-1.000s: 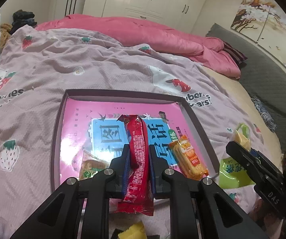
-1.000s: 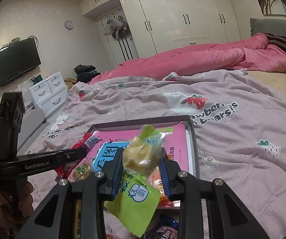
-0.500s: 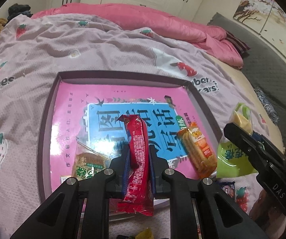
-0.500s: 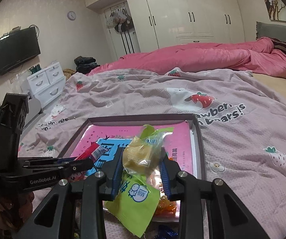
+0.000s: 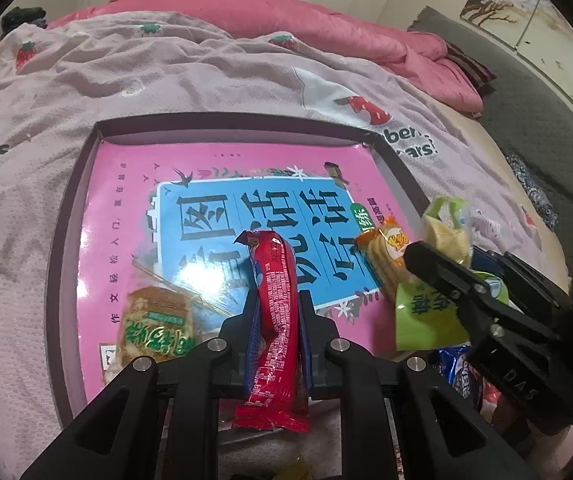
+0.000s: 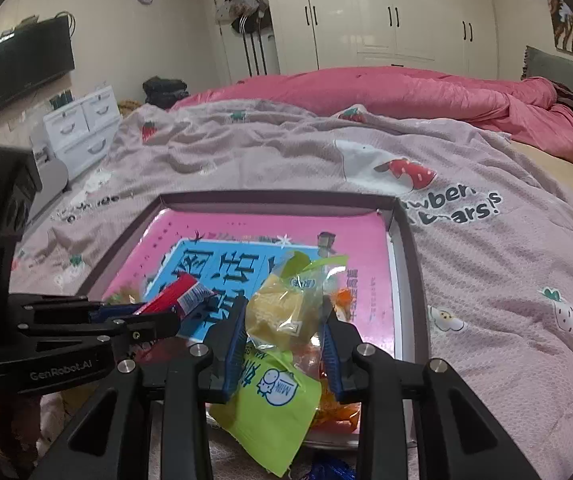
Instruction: Organize snacks
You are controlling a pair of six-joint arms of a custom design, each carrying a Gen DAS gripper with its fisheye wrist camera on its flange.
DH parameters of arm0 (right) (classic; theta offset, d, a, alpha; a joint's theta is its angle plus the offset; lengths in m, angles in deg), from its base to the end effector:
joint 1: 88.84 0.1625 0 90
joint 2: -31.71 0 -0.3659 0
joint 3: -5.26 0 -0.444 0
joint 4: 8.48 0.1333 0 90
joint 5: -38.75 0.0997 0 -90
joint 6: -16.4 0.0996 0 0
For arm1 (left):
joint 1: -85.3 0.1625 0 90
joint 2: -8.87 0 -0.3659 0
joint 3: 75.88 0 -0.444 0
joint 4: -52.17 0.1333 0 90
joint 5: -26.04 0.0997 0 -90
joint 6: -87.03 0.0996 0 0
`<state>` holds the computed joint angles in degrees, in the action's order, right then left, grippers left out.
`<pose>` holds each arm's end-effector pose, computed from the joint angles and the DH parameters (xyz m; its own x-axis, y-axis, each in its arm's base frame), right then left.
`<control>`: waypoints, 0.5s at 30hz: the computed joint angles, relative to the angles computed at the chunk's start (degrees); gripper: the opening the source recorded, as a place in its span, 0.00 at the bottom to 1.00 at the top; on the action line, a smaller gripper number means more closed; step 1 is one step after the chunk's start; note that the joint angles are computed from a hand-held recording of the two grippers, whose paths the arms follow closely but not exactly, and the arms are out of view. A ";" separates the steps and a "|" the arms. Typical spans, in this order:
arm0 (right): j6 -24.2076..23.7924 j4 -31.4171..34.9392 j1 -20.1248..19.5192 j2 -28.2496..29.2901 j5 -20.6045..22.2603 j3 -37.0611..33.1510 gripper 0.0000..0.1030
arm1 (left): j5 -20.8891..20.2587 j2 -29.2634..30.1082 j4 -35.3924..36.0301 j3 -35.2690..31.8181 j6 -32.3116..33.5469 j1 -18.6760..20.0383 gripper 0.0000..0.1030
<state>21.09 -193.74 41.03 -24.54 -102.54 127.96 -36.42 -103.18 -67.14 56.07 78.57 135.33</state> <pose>0.3619 -0.3466 0.0532 -0.7646 -0.0569 0.6420 -0.5009 0.6794 -0.5362 -0.1150 -0.4163 0.2797 -0.8134 0.3949 -0.4271 0.5197 0.8231 -0.2288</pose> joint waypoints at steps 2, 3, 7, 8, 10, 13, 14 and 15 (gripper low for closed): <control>0.25 0.92 -0.12 0.07 -0.18 -0.07 0.33 | -0.03 0.02 0.08 -0.06 0.16 0.03 0.17; 0.38 1.33 -0.19 0.13 -0.30 -0.08 0.33 | -0.07 -0.02 0.11 -0.05 0.21 0.04 0.17; -0.01 1.21 -0.35 0.39 -0.18 -0.07 0.33 | -0.07 -0.08 0.15 -0.05 0.23 0.04 0.17; -0.13 1.04 -0.46 0.36 0.19 0.03 0.33 | -0.05 -0.08 0.24 -0.07 0.31 0.03 0.17; -0.08 1.18 -0.61 0.45 0.37 0.03 0.33 | -0.13 -0.11 0.34 -0.13 0.34 0.08 0.17; 0.33 1.72 -0.75 0.36 0.81 0.12 0.34 | -0.08 -0.15 0.43 -0.12 0.22 -0.02 0.17; 0.41 1.76 -0.83 0.27 1.06 0.18 0.34 | -0.14 -0.14 0.41 -0.13 0.26 0.01 0.17; 0.52 1.72 -0.89 0.20 1.25 0.25 0.34 | -0.06 -0.16 0.42 -0.12 0.20 -0.01 0.17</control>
<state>21.61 -192.01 40.14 -24.34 -101.29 128.20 -36.48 -103.33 -66.72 55.96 78.77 135.31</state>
